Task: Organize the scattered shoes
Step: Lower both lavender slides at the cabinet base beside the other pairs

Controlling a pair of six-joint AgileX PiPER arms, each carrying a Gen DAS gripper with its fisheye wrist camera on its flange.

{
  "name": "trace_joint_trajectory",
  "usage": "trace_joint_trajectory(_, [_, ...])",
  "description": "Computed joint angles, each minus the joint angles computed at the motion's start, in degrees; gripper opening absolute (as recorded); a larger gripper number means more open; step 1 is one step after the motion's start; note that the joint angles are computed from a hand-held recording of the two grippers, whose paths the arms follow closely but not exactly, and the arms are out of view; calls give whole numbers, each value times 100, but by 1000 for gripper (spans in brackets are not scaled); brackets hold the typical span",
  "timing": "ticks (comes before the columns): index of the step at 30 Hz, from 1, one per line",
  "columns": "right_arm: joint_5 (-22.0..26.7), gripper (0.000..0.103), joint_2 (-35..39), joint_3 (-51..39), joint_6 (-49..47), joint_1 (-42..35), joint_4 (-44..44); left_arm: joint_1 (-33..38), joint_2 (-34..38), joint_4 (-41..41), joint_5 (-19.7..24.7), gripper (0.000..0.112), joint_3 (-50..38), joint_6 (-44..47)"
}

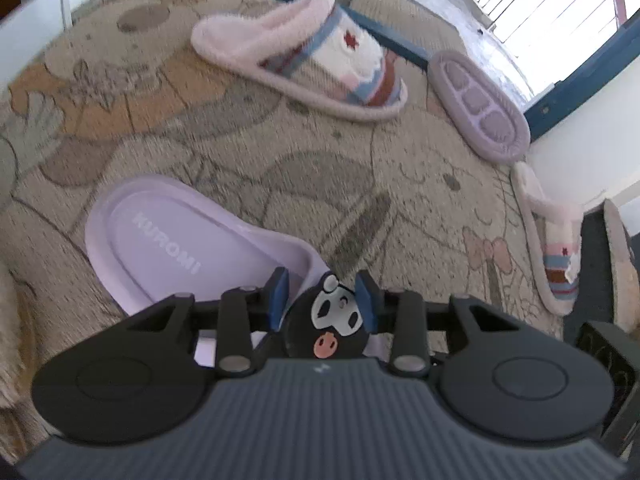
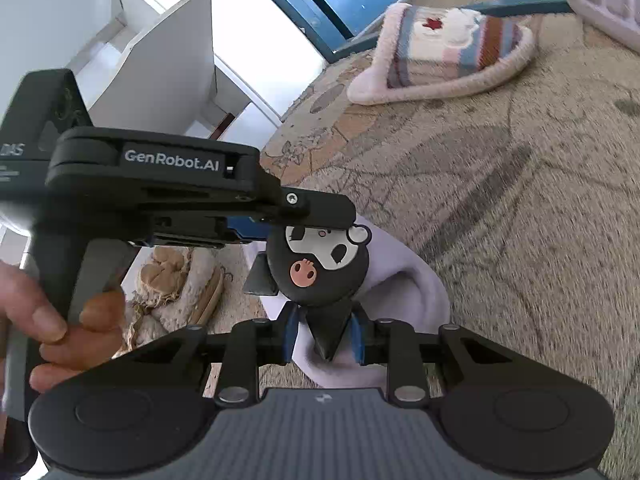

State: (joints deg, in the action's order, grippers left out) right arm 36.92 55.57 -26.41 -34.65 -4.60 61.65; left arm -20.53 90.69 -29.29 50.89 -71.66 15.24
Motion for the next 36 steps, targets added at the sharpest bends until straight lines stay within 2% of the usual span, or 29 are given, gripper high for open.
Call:
trace_joint_trajectory(3, [-137, 29, 380, -311, -252, 172, 228, 57, 84, 269, -34, 35, -270, -173])
trace_joint_trajectory(10, [-484, 29, 1779, -1344, -819, 961, 513, 322, 210, 1125, -327, 36, -474, -882])
trace_joint_trajectory(12, [-585, 29, 2147, -1686, -815, 1217, 510, 438, 286, 1437, -422, 37, -575, -999])
trace_joint_trajectory(16, [-754, 30, 2875, -2377, -715, 1625, 421, 780, 514, 1550, -412, 37, -853, -956])
trace_joint_trajectory(20, [-980, 30, 3590, -3139, -287, 2074, 48, 1002, 756, 1973, -573, 38, -1050, -1006])
trace_joint_trajectory(30, [-1802, 30, 4437, -4014, 697, 2915, -823, 1217, 1082, 2801, -1110, 42, -1124, -1213])
trace_joint_trajectory(33, [-1709, 30, 4643, -4231, 630, 3001, -930, 1281, 946, 2904, -1355, 45, -840, -1336])
trace_joint_trajectory(36, [-1673, 30, 4736, -4271, 157, 2969, -510, 1309, 904, 2965, -1356, 46, -810, -1421])
